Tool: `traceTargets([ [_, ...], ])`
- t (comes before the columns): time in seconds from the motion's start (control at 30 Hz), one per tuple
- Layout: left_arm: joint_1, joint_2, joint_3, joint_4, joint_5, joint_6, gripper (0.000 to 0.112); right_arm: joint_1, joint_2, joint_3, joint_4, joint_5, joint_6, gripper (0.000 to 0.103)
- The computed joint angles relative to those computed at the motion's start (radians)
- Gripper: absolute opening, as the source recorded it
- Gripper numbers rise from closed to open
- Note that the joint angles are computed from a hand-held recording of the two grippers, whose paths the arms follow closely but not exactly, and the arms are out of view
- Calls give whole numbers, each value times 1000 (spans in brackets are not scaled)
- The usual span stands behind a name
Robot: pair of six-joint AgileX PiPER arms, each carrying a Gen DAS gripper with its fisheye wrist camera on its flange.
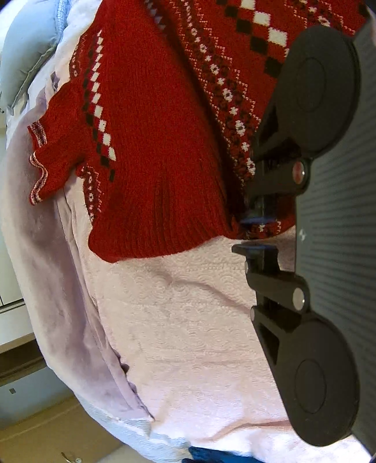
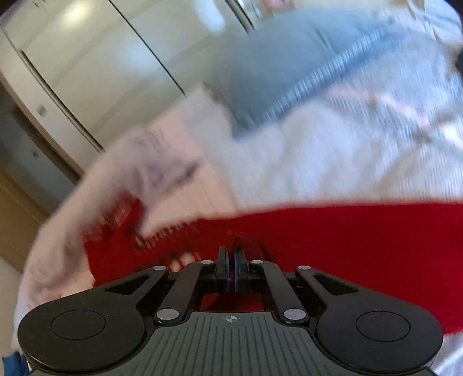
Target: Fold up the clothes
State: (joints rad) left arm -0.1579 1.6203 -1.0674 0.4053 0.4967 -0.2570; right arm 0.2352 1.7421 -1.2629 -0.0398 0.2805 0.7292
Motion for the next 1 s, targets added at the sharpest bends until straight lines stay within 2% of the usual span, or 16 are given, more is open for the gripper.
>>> traceTargets([
  [0.07,8,3,-10,-32,12,32,19,4,32,-40,-26,51,-20,2],
  [0.1,10,6,-22,-46,26,47,21,2,50,-66,-9,86,-60,2],
  [0.13,15,7,-35,-68,43,73,23,-11,84,-108,48,161,-117,2],
  [0.2,30,5,-64,-131,82,152,26,-26,95,-135,95,229,-149,3],
  [0.27,56,-12,-83,-202,117,232,29,-25,83,-143,50,264,-86,20],
  [0.3,74,-21,-94,-243,132,271,29,-18,66,-139,-8,269,-17,34],
  [0.33,92,-30,-106,-282,149,307,29,-8,50,-136,-79,280,62,39],
  [0.4,129,-45,-132,-356,186,374,27,9,13,-120,-168,269,140,39],
  [0.43,147,-45,-151,-393,198,404,22,15,10,-134,-163,261,119,39],
  [0.53,200,-4,-238,-518,199,478,13,15,52,-192,7,235,-116,39],
  [0.6,225,51,-313,-598,196,509,9,29,106,-253,49,260,-201,39],
  [0.73,245,221,-489,-735,202,583,9,66,220,-362,-53,386,-121,39],
  [0.8,230,304,-561,-741,209,588,9,77,245,-366,-110,424,-64,39],
  [0.87,209,388,-639,-713,218,575,12,72,234,-319,-124,384,-41,39],
  [0.97,150,498,-724,-507,213,481,16,77,235,-308,-157,379,-19,39],
  [1.0,143,512,-738,-484,216,459,16,80,239,-315,-168,387,-15,39],
])
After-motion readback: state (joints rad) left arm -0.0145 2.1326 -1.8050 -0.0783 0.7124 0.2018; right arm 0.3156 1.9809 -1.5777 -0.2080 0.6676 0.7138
